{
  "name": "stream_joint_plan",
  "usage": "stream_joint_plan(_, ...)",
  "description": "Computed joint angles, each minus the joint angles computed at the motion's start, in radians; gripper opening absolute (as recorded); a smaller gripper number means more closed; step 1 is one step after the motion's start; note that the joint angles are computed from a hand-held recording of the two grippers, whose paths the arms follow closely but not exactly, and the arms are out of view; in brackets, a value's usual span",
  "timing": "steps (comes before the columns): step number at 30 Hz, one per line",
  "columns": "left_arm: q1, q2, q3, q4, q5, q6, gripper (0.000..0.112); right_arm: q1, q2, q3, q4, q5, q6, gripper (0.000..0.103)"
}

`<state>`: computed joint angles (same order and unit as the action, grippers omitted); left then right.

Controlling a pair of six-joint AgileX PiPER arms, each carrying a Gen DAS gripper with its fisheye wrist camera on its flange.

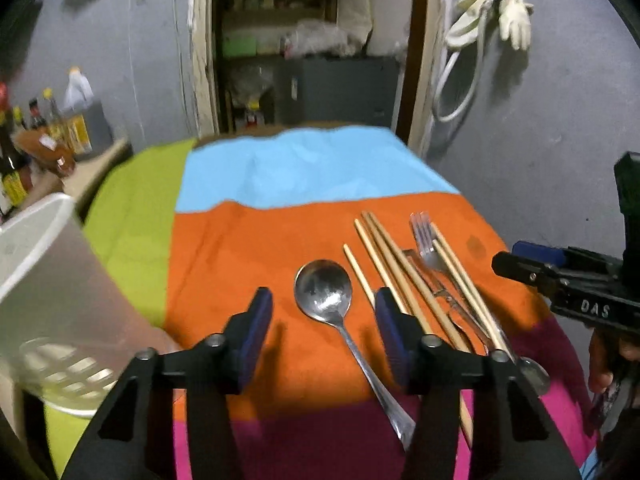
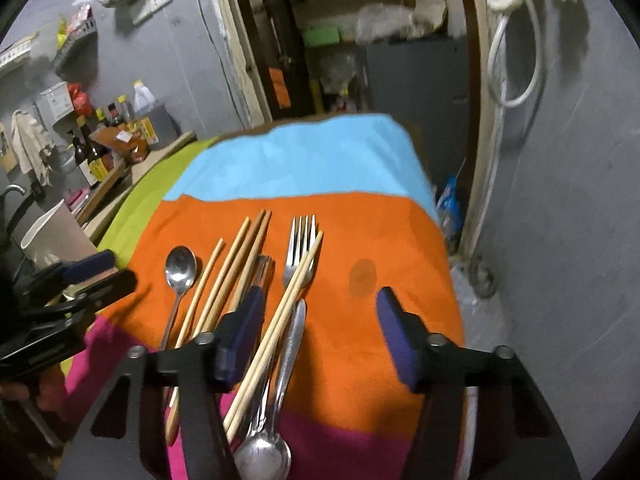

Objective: Organize utensils
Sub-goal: 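Grasp a metal spoon with the left tool while the right tool grasps the other spoon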

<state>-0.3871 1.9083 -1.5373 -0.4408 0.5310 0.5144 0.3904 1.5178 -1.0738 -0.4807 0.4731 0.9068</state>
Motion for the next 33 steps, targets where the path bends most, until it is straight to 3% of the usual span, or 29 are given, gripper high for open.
stream_joint_plan(4,0.004,0.095,-0.128,0.050,0.095,-0.058,0.030,-0.024,0.046,-0.035,0.133,0.007,-0.134,0.037)
stream_joint_plan(13,0.034,0.193,-0.240,0.009,0.165,-0.049,0.026,-0.043,0.026,-0.001,0.299,0.036,-0.312,0.016)
stream_joint_plan(17,0.048,0.214,-0.274,-0.033,0.204,-0.047,0.015,-0.028,0.017,0.010,0.333,0.043,-0.349,0.016)
stream_joint_plan(23,0.048,0.206,-0.267,-0.042,0.195,-0.041,0.006,-0.001,0.056,-0.033,0.302,0.060,-0.330,0.016)
stream_joint_plan(33,0.029,0.129,-0.158,-0.041,0.160,0.002,0.002,-0.010,0.072,-0.092,0.371,0.187,-0.393,0.017)
